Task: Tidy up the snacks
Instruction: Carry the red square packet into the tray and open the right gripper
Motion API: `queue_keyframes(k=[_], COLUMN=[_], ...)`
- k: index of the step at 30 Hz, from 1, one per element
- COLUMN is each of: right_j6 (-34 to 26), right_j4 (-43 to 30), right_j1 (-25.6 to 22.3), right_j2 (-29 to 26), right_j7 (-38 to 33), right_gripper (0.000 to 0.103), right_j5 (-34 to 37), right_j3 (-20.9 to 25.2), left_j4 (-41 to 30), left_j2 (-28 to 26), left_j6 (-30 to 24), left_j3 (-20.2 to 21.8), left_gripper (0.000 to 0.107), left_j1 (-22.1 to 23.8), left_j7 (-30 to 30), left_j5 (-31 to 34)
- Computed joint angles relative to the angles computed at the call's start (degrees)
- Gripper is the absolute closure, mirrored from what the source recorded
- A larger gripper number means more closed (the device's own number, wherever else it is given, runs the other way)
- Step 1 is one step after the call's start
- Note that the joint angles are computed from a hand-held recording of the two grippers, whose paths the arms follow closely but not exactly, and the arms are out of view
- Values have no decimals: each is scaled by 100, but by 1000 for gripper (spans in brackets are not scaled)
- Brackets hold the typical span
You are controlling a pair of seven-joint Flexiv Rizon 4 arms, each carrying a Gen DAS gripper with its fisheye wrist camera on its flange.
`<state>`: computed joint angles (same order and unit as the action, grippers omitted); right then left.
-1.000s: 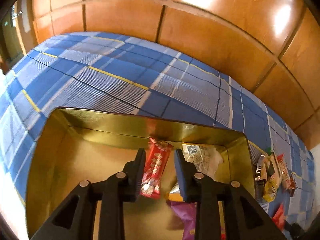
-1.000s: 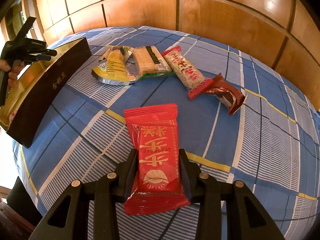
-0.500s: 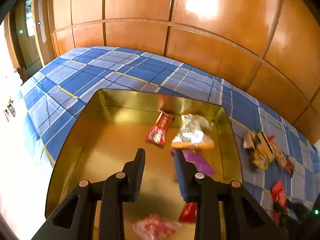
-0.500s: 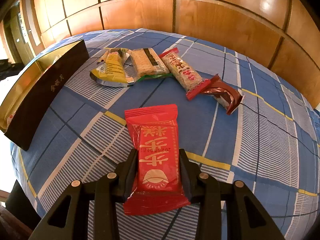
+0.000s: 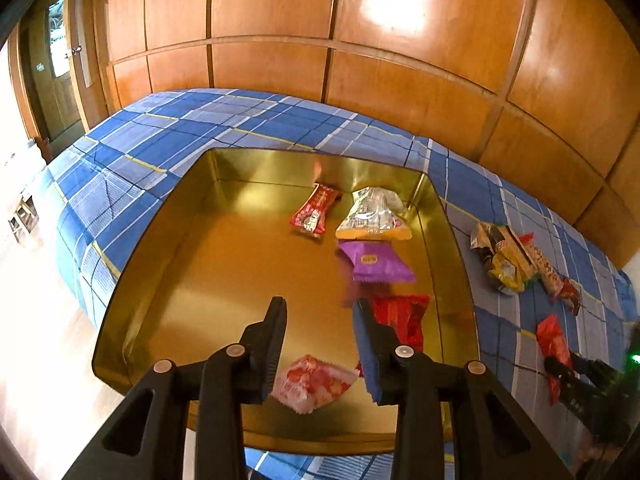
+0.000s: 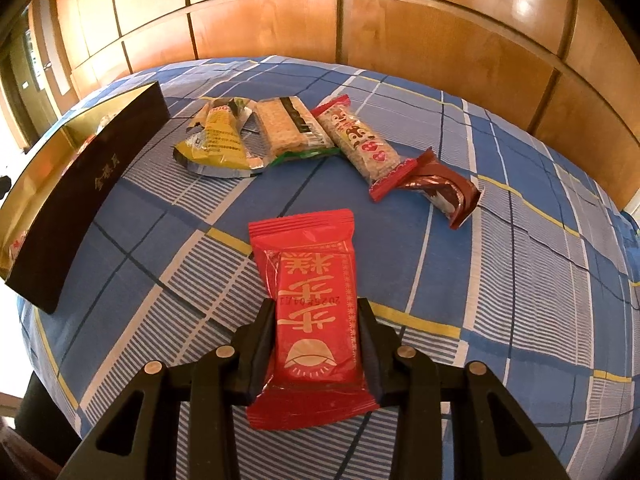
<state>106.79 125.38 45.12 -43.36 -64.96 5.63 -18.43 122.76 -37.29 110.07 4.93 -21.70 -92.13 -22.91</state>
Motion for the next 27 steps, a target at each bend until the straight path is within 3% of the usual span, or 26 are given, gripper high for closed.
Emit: queue_keyframes(k=[7, 12, 17, 21, 27], right_j6=[-73, 143, 68, -314, -1260], right_j4=[-83, -175, -631, -1244, -2134], right_j1=[-34, -179, -833, -1336, -1331], right_j2=[132, 449, 661, 480, -86], right_j7=[110, -62, -419, -562, -665], right_gripper=[65, 65, 65, 64, 64], right_j5=[-71, -264, -949, -1641, -2290], right_j3=[105, 457, 1466, 2320, 2691], left_j4=[149, 254, 396, 495, 591], left_j2=[21, 26, 64, 103, 120], left_j6=[92, 213, 376, 461, 482], left_j3=[-92, -37, -15, -36, -115], left_gripper=[71, 71, 71, 71, 71], left_j1=[176, 211, 311, 419, 577], left_j7=[-135, -241, -382, -439, -469], left_j5=[72, -31, -142, -178, -118])
